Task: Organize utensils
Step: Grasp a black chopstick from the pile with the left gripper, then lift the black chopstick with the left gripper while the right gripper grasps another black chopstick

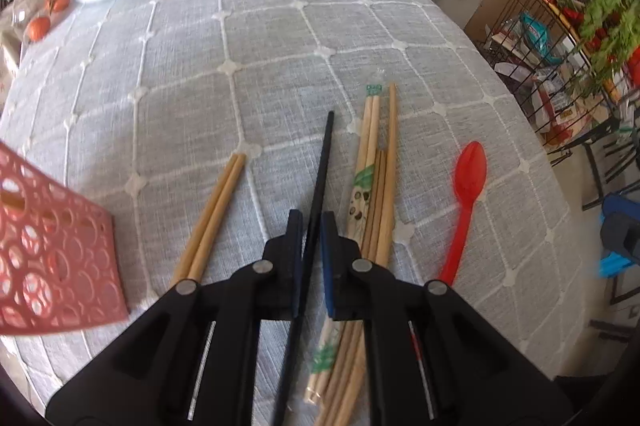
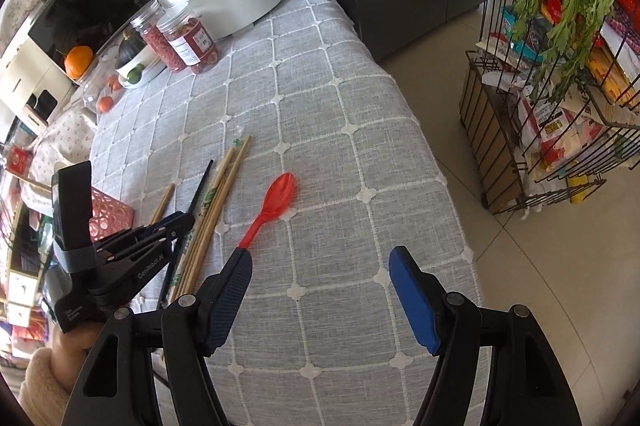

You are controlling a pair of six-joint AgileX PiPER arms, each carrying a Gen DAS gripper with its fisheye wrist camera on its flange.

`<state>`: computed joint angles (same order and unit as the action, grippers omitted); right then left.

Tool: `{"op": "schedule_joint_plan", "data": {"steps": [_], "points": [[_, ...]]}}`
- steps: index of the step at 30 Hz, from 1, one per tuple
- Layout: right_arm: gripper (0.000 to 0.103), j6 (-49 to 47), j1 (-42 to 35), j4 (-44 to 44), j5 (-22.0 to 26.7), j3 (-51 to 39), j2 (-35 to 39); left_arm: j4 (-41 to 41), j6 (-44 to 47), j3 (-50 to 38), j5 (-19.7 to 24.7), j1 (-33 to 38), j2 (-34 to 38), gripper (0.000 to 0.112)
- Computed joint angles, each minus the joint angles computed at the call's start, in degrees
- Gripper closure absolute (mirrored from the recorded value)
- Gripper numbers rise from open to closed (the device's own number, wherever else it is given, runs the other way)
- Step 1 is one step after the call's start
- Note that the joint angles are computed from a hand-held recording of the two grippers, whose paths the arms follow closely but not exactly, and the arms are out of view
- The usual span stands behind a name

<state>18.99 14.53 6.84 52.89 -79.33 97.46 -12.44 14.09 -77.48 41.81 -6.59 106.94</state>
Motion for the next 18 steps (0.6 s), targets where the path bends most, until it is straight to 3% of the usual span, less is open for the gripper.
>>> {"op": "schedule_joint_plan", "data": {"steps": [2, 7, 14, 18], "points": [[0.031, 0.3, 0.25, -0.3, 0.41, -0.46, 0.78, 1.57, -0.65, 1.0, -2.46, -0.86, -0.25, 0.102], [0.031, 1.36, 1.25, -1.1, 1.77, -1.98, 3.07, 3.83, -1.58, 0.65, -2.49, -1.55, -1.69, 0.106], [0.031, 2.84, 2.3, -0.39, 2.87, -4.34, 5.18, 0.78, 4.89, 3.7, -3.28, -1.48, -10.82, 0.106], [0.031, -0.91, 2.47, 3.95, 3.97, -4.09, 5.91, -5.09, 11.19, 5.63, -1.44, 2.3, -16.76, 0.106]]}}
